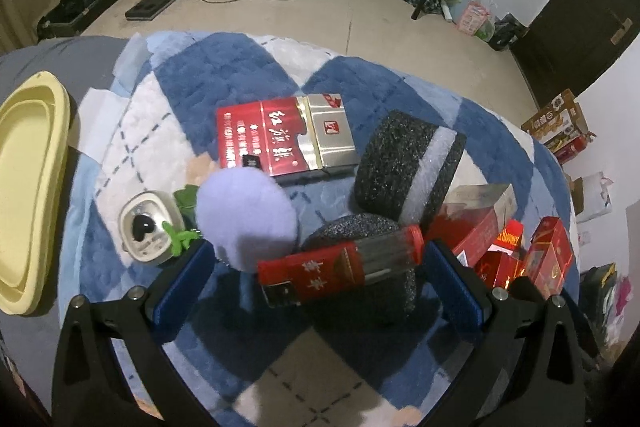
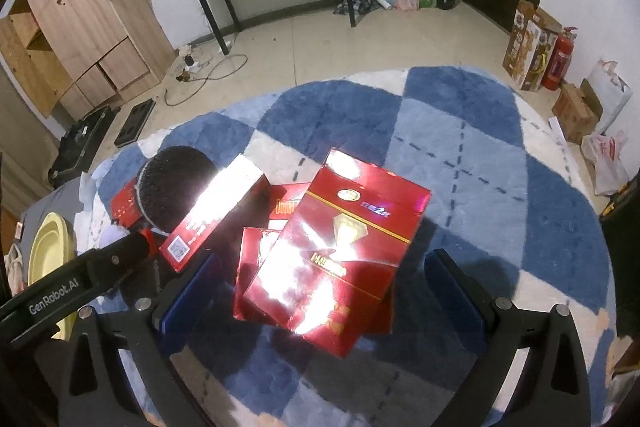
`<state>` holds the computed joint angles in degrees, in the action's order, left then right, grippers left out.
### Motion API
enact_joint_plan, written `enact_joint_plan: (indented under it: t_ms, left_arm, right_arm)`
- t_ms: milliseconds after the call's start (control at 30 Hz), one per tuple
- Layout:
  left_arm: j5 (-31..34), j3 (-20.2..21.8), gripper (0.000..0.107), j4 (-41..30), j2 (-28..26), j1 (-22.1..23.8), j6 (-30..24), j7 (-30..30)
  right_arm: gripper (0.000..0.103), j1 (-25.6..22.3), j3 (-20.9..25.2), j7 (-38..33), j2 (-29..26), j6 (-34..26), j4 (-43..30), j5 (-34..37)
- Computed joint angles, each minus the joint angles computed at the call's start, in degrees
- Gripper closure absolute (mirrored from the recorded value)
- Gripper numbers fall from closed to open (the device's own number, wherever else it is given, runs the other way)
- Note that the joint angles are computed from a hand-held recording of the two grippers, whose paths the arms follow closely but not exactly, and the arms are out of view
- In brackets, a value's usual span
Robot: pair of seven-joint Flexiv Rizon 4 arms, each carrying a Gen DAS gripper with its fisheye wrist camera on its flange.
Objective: Organize rigid objects
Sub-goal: 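Grasp the red Diamond cigarette box with the right tool while the left tool grasps the red canister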
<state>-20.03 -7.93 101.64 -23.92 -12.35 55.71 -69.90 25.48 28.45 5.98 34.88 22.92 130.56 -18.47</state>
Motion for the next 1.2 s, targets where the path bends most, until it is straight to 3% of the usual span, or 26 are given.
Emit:
enact_joint_plan:
  t_ms: [67, 133, 167, 300, 400, 600, 867, 1200]
  left_arm:
    - [-0.7, -0.6, 0.004, 0.5, 0.0, 0.3, 0.6, 1.1]
    - [-2.3, -1.4, 0.006, 1.0, 0.0, 1.0, 0.9, 2.9]
    - [-3.8, -2.2, 0.009, 1.4, 0.0, 1.6, 0.6, 4.2]
    - [-9.7, -4.5, 0.032, 2.7, 0.4, 3.1, -0.2, 10.2]
    - [-11.6, -4.3, 0.043, 3.2, 0.9, 2.6, 0.3, 12.2]
    - [-14.0, -3.9, 0.046, 3.6, 1.4, 2.5, -1.9, 15.7]
    - [-17.3, -3.6, 0.063, 4.4, 2.1, 2.9, -2.5, 19.2]
    - [-15.8, -2.6, 0.059, 4.1, 2.0, 2.3, -1.2, 20.2]
  right_arm:
    - [0.002, -0.2, -0.2, 0.0, -0.5, 0.3, 0.3, -0.2]
    - [0.019, -0.1, -0.7, -0.3, -0.8, 1.9, 1.1, -0.1]
    - [0.023, -0.1, -0.8, -0.4, -0.8, 2.2, 1.4, 0.1]
    - [0.031, -0.3, -1.0, -0.9, 0.2, 5.5, 3.8, -0.6]
    - [0.038, -0.5, -0.6, -1.6, 1.0, 6.3, 4.6, -1.5]
    - [0.043, -0.4, -0.3, -2.9, 2.7, 7.2, 5.9, -1.0]
    - [0.045, 0.0, 0.1, -5.7, 3.1, 8.7, 6.7, -1.7]
    - [0.046, -0.1, 0.6, -6.8, 4.5, 7.8, 6.8, -0.9]
